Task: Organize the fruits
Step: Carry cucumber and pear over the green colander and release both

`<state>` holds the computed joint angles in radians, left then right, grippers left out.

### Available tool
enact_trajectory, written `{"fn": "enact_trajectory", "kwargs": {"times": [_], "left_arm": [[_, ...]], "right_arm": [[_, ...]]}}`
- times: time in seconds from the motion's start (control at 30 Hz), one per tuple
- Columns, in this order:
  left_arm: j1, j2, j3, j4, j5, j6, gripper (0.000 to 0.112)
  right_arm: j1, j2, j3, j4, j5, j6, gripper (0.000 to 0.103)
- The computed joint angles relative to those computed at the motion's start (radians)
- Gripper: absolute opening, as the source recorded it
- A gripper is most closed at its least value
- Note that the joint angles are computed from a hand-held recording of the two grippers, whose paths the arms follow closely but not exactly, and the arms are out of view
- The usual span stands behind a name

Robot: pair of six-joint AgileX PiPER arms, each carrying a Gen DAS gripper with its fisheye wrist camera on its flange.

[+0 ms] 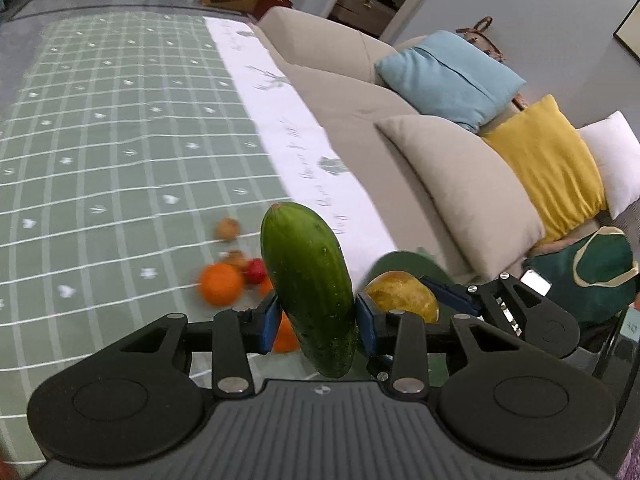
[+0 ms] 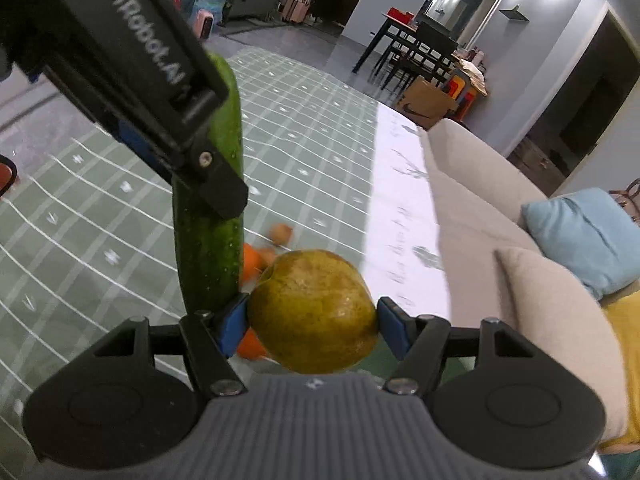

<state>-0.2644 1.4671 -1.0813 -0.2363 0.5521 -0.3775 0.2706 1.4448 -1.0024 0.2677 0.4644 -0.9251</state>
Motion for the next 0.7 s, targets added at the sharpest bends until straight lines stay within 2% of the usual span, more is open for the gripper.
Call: {"fn": "enact_trajectory", "kwargs": {"times": [0.13, 0.37, 0.7], "left_arm": [[-0.052, 0.102, -0.108, -0.022, 0.022, -0.047, 0.044], [-0.092, 0.315, -0.299, -0.101, 0.093, -0.010, 0.042], [-0.122, 0.527, -0.535, -0.082, 0.330, 0.041, 0.042]], "right_arm": [[-0.094, 0.037, -0.066, 0.009, 0.057, -0.109, 0.065], [-0.217, 0.142, -0.151, -0.008, 0.135, -0.220, 0.065], [-0.285, 0.298, -0.243, -0.005, 0.307, -0.270, 0.065]]}}
